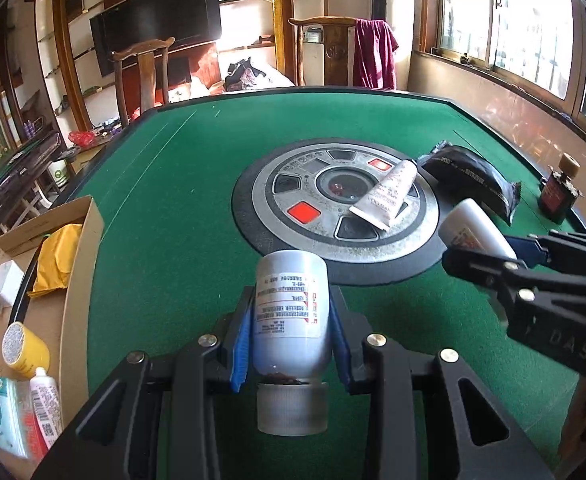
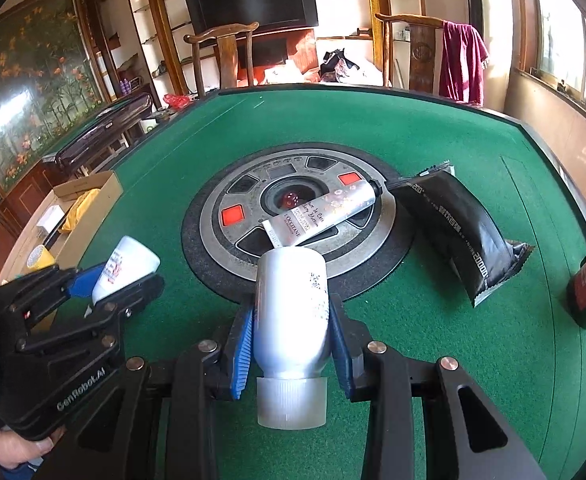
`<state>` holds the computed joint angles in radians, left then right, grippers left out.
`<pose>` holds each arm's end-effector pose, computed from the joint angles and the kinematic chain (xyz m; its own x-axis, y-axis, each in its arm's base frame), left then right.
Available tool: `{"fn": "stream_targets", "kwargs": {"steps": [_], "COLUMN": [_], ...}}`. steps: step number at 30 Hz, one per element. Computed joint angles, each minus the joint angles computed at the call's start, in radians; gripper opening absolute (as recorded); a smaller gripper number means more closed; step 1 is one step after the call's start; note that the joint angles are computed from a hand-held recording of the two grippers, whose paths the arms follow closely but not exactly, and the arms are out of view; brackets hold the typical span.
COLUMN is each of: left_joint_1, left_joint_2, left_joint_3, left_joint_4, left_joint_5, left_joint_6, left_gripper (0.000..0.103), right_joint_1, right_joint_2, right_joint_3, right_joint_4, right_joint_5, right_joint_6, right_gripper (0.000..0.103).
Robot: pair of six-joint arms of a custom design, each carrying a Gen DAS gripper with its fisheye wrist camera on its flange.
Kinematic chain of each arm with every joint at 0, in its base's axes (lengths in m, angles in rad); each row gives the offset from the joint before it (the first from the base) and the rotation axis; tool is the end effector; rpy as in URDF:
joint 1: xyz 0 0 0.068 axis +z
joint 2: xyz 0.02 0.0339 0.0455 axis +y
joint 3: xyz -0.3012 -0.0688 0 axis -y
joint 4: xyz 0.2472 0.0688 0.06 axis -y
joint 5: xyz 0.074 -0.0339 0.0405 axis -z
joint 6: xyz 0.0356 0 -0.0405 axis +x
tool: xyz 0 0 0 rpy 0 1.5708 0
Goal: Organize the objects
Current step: 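Carry the white bottle with the left gripper while the right gripper carries its bottle to the box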
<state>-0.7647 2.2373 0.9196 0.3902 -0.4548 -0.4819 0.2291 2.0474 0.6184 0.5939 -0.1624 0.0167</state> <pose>0.2921 -0.2586 0.0411 -0.7117 0.1059 -0.6944 0.1150 0.9928 0.0334 0.3159 0.0796 0.0640 -0.7274 -0.1527 -0.6690 -0.3177 0.9391 0.1311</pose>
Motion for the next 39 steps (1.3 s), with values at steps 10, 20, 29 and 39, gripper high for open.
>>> {"fn": "stream_targets", "kwargs": {"steps": [10,20,29,39], "left_joint_1": [-0.064,-0.115,-0.076,0.098], "left_joint_2": [-0.102,-0.249,-0.409,-0.565], "left_joint_3": [-0.155,-0.319,-0.505,-0.704], "left_joint_4": [0.049,0.12,0.215,0.319], "left_joint_5": [-0.045,-0.092,-0.102,-0.054], "left_joint_6": [-0.045,-0.073,-0.092,-0.072], "left_gripper": [0.033,0.033,0.033,0.033], "right_joint_1": [0.124,0.2,0.364,0.514], "right_joint_2": [-0.071,-0.104,-0.175,-0.178], "right_joint_3": [-0.17,-0.261,-0.214,-0.039], "right_joint_4": [0.145,0.219,0.127,-0.048], "right_joint_5": [0.073,0.081,0.135,0.173], "right_joint_6": [0.083,0.209,0.249,0.268], "right_gripper": [0.037,0.037,0.037,0.037]}}
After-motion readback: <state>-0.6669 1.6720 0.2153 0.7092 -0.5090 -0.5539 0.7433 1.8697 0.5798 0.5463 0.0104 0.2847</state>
